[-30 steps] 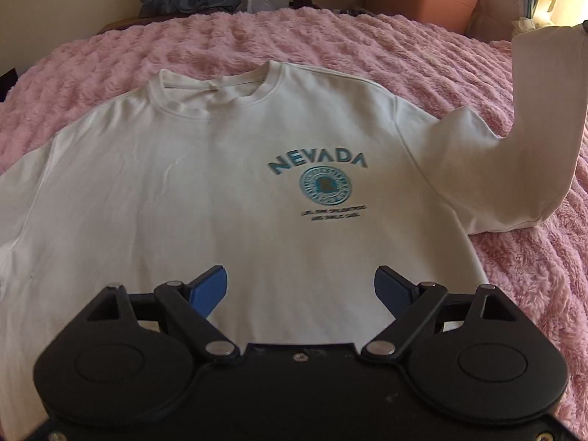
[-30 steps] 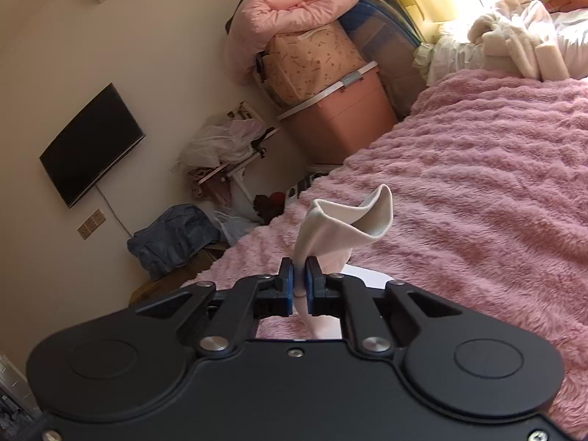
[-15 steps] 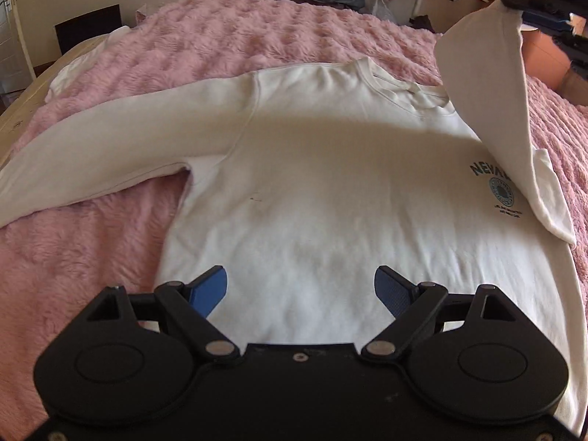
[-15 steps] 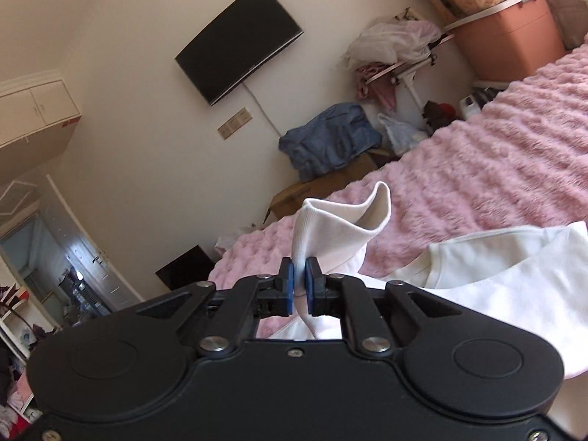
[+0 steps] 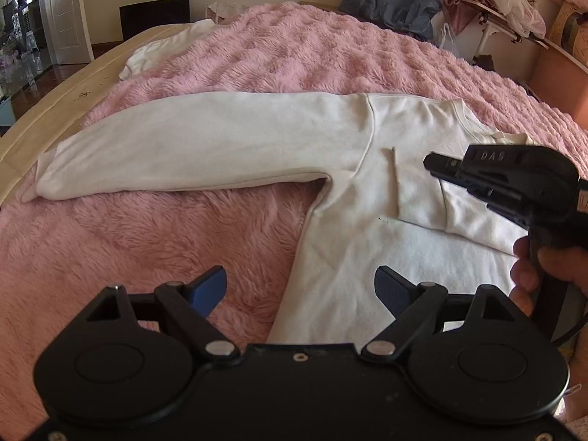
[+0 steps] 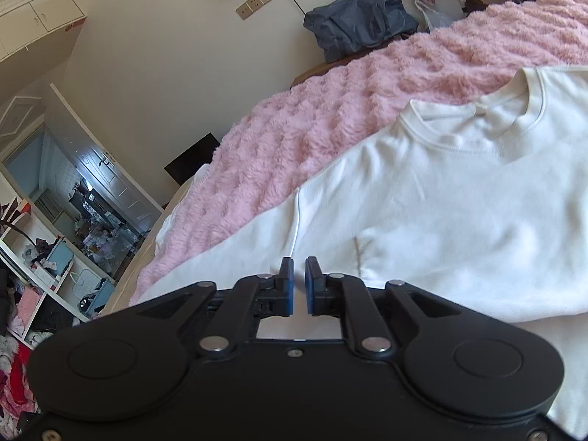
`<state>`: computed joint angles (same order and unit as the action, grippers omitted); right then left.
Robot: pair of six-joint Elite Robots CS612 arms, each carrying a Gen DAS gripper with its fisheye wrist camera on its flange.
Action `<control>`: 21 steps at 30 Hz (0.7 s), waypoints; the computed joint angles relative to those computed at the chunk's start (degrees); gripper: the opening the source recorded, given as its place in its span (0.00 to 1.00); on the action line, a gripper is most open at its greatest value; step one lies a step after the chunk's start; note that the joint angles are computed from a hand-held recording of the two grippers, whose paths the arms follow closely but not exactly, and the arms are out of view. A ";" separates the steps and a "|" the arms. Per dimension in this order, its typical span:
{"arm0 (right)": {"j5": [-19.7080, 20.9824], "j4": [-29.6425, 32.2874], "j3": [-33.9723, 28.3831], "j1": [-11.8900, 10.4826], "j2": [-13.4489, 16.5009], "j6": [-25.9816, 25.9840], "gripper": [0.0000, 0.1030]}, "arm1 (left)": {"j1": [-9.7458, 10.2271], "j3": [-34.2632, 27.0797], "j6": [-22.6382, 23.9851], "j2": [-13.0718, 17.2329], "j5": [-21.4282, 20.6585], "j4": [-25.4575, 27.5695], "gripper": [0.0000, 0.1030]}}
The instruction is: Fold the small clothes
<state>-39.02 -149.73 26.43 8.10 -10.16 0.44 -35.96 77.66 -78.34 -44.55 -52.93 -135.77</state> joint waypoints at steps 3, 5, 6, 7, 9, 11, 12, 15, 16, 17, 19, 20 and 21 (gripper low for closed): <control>0.74 5.00 1.91 0.48 -1.08 -4.35 0.09 | 0.33 1.11 -0.24 -0.68 0.99 -1.78 0.90; 1.80 5.18 5.65 0.40 -3.13 -7.10 0.10 | 0.78 0.26 0.94 -0.25 1.50 -3.13 0.90; 1.77 3.44 7.04 0.21 -3.92 -7.84 0.10 | 1.20 -0.37 2.47 0.30 1.62 -4.97 0.90; 1.28 1.07 8.59 0.00 -4.78 -8.08 0.10 | 1.57 -0.86 4.36 0.80 1.61 -7.41 0.90; -1.26 -4.55 9.88 -0.81 -5.64 -6.38 0.16 | 2.39 -2.14 8.68 2.32 1.26 -13.51 0.90; -4.32 -6.51 10.24 -1.74 -6.20 -5.29 0.28 | 3.37 -3.85 12.44 4.24 -0.27 -19.01 0.90; -6.72 -7.60 10.68 -2.26 -6.60 -5.88 0.31 | 3.82 -4.84 13.04 5.01 -1.07 -19.36 0.90; -16.81 -11.38 12.96 -3.26 -7.90 -10.04 0.37 | 5.38 -9.10 12.30 7.69 -5.12 -15.38 0.88; -19.42 -11.99 13.53 -3.54 -8.19 -11.30 0.37 | 5.82 -9.80 12.15 8.39 -6.67 -15.64 0.88; -22.22 -12.47 13.53 -4.00 -8.12 -12.51 0.37 | 6.09 -10.35 11.63 9.05 -7.81 -15.94 0.88; -26.22 -12.18 13.13 -4.62 -7.86 -14.06 0.37 | 6.37 -11.04 11.63 9.84 -8.14 -16.03 0.88; -28.00 -11.55 12.29 -5.03 -7.38 -14.15 0.37 | 6.41 -11.15 11.73 10.04 -7.99 -16.25 0.88; -29.24 -10.92 11.70 -5.34 -7.05 -13.94 0.37 | 6.42 -10.90 11.80 10.10 -8.02 -17.21 0.88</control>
